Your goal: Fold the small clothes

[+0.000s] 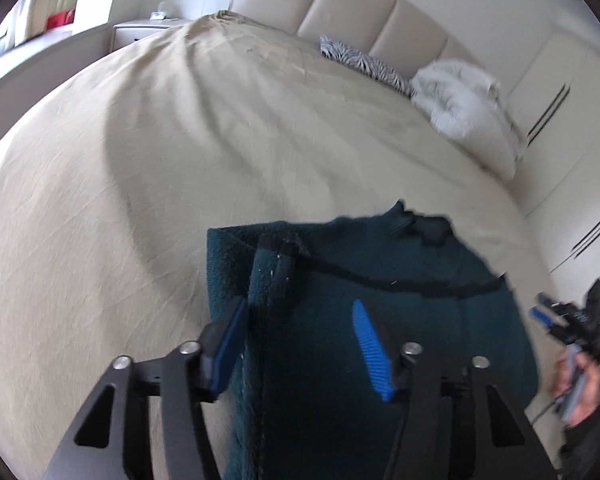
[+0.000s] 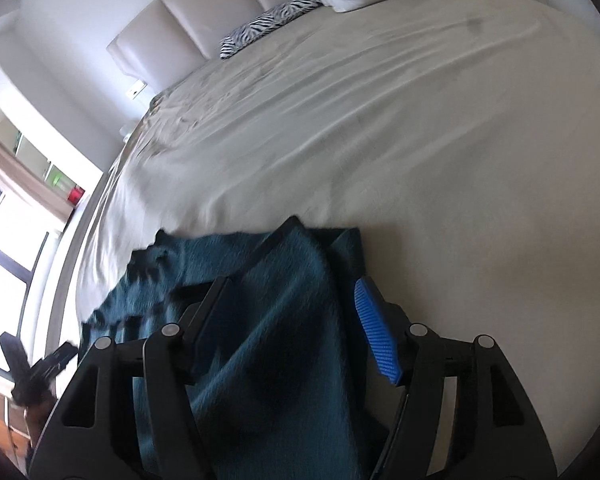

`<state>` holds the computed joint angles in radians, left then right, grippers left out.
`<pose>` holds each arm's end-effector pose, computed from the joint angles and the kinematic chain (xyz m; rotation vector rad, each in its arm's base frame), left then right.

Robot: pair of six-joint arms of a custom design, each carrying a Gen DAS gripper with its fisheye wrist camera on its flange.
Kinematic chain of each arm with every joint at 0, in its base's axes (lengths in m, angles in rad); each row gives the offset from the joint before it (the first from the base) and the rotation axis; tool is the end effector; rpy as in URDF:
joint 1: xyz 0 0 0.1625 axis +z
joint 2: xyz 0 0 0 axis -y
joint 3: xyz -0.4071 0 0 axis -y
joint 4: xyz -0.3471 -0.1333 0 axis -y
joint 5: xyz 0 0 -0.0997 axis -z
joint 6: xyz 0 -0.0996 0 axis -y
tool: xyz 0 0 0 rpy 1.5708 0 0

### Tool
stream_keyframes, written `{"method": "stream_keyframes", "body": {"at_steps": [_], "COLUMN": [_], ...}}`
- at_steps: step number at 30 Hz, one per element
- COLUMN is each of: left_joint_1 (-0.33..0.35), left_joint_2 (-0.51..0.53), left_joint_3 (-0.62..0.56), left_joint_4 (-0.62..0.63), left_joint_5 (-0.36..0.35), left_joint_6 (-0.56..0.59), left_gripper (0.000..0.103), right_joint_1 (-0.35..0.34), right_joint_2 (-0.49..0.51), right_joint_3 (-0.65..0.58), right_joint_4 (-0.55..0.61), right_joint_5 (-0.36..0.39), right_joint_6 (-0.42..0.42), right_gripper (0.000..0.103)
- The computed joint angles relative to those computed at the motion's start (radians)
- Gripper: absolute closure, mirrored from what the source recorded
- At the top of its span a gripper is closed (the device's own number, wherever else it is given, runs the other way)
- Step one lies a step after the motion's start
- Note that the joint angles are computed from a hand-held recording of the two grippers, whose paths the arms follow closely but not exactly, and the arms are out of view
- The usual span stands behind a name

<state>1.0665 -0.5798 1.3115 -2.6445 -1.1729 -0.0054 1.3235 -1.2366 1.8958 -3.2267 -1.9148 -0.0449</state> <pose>-0.1991 -0.7165 0.1006 0.5927 2.7186 -0.6060 -0.0357 -0.5487 0.3673 -0.4676 -2.3618 1.2298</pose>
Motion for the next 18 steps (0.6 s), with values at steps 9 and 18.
{"method": "stream_keyframes", "body": {"at_steps": [9, 18], "left_joint_1": [-0.013, -0.036], "left_joint_2": [0.032, 0.013], "left_joint_3": [-0.031, -0.01], "left_joint_4": [0.012, -0.114], "left_joint_5": [0.111, 0.126], "left_joint_6": [0.037, 0.064], "left_gripper": [0.094, 0.096], "right_joint_1": [0.057, 0.044], "right_joint_2": [0.001, 0.029], "right_joint_3": [0.081, 0.098], "right_joint_4": [-0.049, -0.082], "right_joint_5": [-0.114, -0.135], "right_joint_6": [-0.154, -0.166], "right_gripper": [0.041, 0.041]}}
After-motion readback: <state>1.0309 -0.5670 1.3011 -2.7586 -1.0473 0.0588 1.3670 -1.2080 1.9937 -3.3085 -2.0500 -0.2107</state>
